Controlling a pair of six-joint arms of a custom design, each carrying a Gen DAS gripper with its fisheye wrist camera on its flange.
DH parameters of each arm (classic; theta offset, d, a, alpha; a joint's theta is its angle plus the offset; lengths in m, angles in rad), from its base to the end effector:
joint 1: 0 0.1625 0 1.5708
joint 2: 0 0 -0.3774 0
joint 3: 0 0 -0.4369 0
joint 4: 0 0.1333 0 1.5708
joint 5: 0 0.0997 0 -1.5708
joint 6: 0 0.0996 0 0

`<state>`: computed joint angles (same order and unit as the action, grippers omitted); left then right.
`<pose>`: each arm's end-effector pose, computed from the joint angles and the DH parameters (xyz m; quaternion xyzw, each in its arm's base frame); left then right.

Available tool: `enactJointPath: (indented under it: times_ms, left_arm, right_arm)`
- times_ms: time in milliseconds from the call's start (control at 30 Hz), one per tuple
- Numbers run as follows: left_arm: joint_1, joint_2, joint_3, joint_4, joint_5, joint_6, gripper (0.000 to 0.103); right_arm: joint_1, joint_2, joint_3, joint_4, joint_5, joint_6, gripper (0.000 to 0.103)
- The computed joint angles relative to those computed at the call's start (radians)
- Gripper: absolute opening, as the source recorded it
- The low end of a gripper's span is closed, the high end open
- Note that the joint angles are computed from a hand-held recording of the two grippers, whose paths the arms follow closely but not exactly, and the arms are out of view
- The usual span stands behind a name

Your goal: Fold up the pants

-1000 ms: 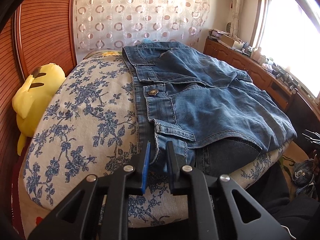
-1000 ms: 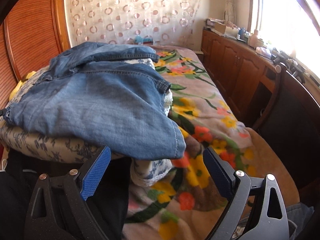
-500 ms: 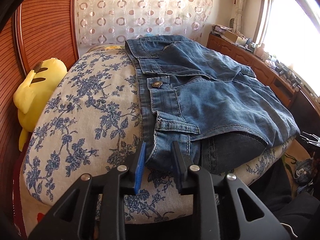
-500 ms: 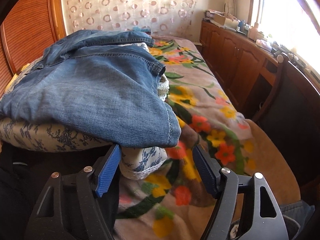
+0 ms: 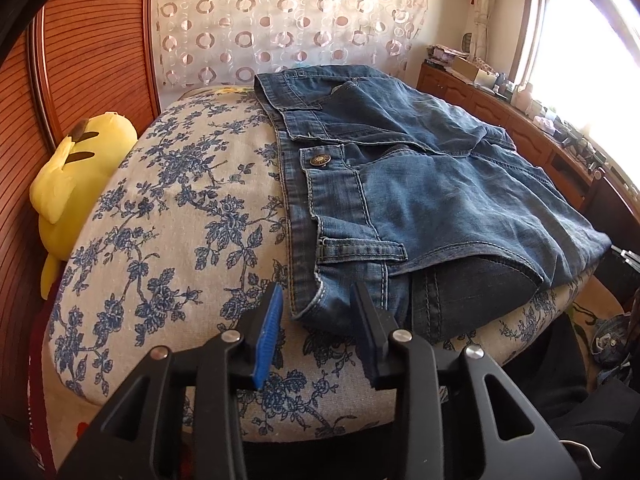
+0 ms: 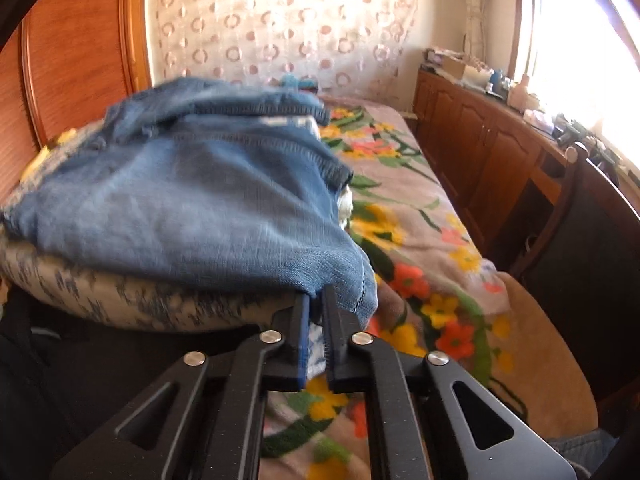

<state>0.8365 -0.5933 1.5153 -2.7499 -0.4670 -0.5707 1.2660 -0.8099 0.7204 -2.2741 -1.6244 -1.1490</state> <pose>-0.2938 -0.6572 0.0074 0.0020 0.8472 -0.4025 0.3469 -0.1289 -0.8361 0.4761 0.3683 -0.8454 0.2720 0.2750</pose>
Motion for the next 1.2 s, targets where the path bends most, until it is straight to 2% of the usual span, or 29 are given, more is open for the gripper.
enactJointPath:
  times_ms: [133, 267, 500, 533, 567, 633, 800, 967, 1200]
  left_arm:
    - [-0.001, -0.003, 0.006, -0.024, -0.010, 0.008, 0.034]
    - [-0.005, -0.006, 0.025, -0.112, -0.037, 0.068, 0.034]
    - [0.003, -0.005, 0.023, -0.095, -0.052, 0.064, 0.033]
    - [0.003, -0.002, 0.023, -0.116, -0.056, 0.085, 0.031]
    - [0.003, -0.001, 0.024, -0.134, -0.062, 0.102, 0.018]
    - [0.002, -0.005, 0.025, -0.142, -0.078, 0.113, 0.011]
    - [-0.024, -0.009, 0.031, -0.215, -0.047, 0.159, 0.008]
    - [-0.073, -0.031, 0.039, -0.330, 0.015, 0.260, 0.006]
    - [-0.124, -0.050, 0.034, -0.458, 0.067, 0.397, 0.006]
  right_arm:
    - [0.011, -0.002, -0.009, -0.014, 0.050, 0.008, 0.001]
    - [0.024, 0.018, -0.037, -0.013, 0.063, 0.010, 0.001]
    - [0.032, 0.027, -0.043, -0.022, 0.068, 0.011, 0.001]
    - [0.032, 0.028, -0.044, -0.023, 0.069, 0.010, 0.001]
    - [0.032, 0.028, -0.044, -0.025, 0.069, 0.009, 0.001]
    - [0.032, 0.028, -0.046, -0.027, 0.071, 0.011, 0.001]
    - [0.036, 0.022, -0.054, -0.030, 0.097, 0.010, 0.001]
    - [0.048, -0.001, -0.047, -0.038, 0.134, -0.009, 0.001]
    - [0.065, -0.030, -0.063, -0.024, 0.201, -0.025, 0.000]
